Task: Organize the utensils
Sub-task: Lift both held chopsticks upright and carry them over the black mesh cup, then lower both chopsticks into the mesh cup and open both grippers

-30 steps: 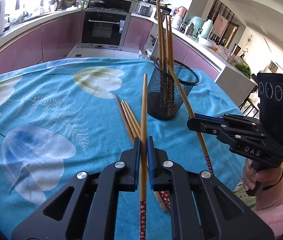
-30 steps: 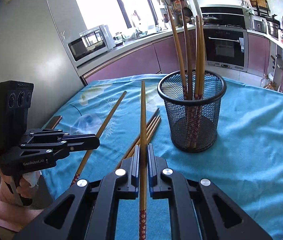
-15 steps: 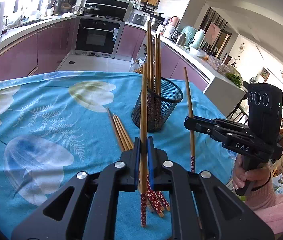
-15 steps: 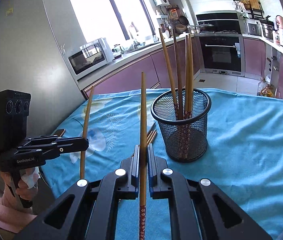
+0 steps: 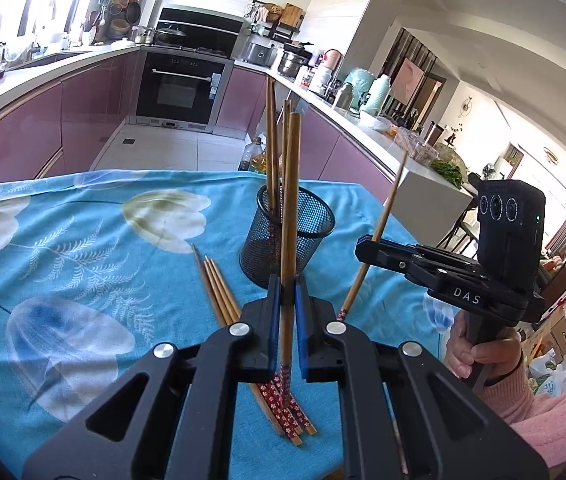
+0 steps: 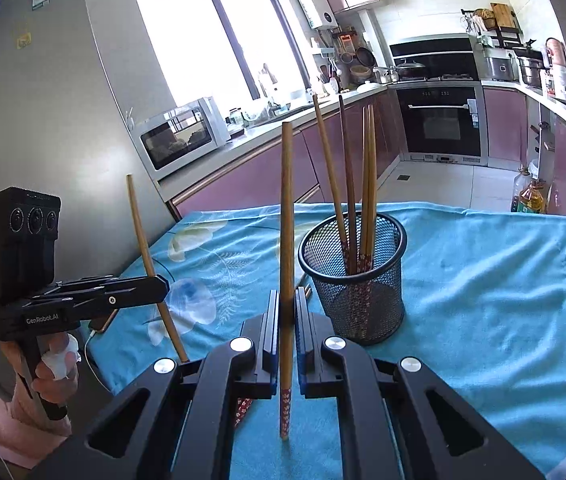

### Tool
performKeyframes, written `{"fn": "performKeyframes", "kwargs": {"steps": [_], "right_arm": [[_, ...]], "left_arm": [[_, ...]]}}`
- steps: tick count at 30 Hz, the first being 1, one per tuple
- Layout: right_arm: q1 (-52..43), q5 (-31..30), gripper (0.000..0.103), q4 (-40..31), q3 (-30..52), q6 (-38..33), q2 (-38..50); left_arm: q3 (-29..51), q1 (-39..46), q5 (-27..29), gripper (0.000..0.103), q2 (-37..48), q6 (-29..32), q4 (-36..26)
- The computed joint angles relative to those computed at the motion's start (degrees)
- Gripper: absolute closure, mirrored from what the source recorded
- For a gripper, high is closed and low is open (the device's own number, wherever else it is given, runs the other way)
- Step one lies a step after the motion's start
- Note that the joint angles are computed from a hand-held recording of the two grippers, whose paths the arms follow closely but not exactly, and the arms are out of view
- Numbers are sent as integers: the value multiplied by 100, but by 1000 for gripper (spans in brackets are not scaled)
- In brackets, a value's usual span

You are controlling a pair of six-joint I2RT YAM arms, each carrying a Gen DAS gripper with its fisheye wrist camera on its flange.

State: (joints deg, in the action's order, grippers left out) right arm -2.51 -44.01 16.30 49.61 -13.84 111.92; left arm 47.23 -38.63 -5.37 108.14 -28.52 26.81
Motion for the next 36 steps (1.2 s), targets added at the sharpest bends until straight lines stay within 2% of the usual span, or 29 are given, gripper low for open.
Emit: {"fn": "performKeyframes", "kwargs": {"steps": [12, 36], "right_arm": [[-89, -111, 97, 12, 111, 94, -179], [-294, -322, 97, 79, 519, 375, -616]], "left_arm": [[400, 109, 50, 95, 96, 43, -88], [1400, 203, -64, 95, 37, 416, -657]]}}
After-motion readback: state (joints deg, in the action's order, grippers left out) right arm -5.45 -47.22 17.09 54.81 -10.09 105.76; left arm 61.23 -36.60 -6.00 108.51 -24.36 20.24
